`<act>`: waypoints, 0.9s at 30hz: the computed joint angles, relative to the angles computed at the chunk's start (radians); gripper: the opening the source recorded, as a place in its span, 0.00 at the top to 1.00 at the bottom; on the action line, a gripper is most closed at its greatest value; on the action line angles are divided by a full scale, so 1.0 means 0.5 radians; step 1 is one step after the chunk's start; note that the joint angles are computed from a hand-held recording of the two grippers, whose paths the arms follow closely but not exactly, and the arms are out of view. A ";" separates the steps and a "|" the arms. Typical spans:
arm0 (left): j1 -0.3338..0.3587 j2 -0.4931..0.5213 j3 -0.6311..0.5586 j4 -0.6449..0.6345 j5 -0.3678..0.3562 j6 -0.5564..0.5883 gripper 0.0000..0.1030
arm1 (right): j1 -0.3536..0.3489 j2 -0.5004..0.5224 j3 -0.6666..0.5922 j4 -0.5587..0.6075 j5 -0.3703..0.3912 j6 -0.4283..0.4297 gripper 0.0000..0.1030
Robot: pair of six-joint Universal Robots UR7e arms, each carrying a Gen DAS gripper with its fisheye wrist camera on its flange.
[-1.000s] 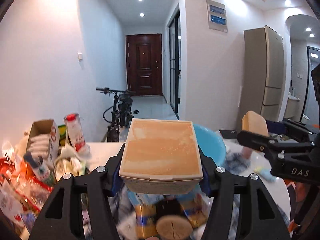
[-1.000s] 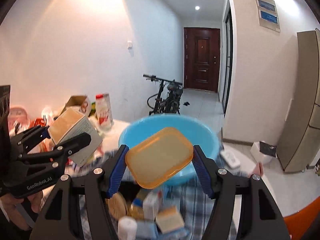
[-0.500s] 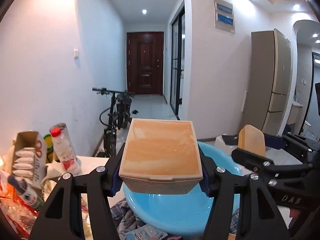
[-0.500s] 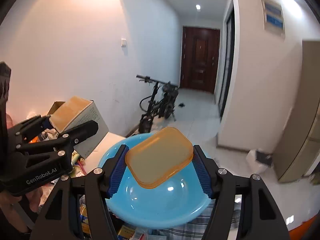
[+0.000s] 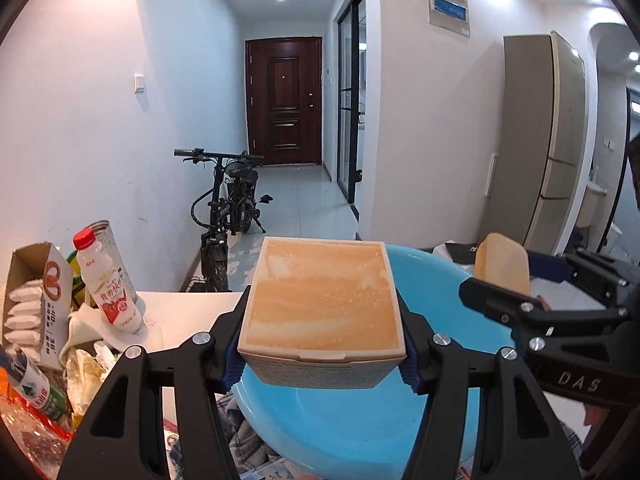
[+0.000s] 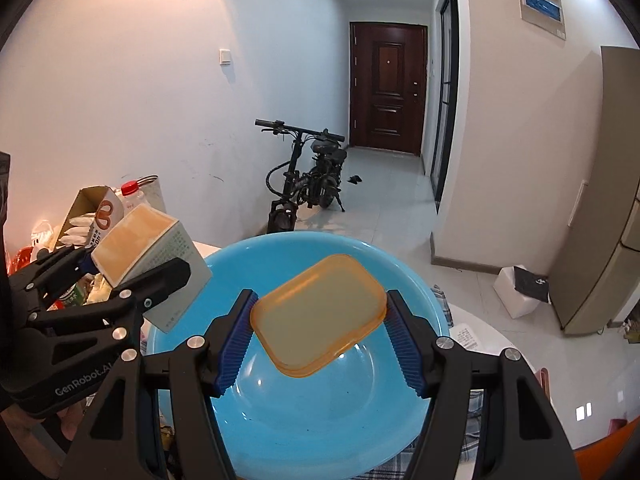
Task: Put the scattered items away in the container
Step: 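Lift and carry peach box in left gripper and soap box in right over blue basin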
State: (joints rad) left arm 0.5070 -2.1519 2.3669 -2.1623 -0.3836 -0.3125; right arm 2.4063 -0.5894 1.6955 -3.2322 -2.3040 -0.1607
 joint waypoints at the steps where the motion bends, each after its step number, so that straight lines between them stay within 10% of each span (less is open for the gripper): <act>1: -0.002 0.000 0.003 -0.007 0.008 -0.004 0.43 | -0.001 0.000 -0.002 0.000 -0.006 0.003 0.35; 27: 0.048 0.036 0.001 -0.094 -0.011 0.064 0.43 | 0.047 -0.010 0.020 -0.006 -0.040 -0.042 0.35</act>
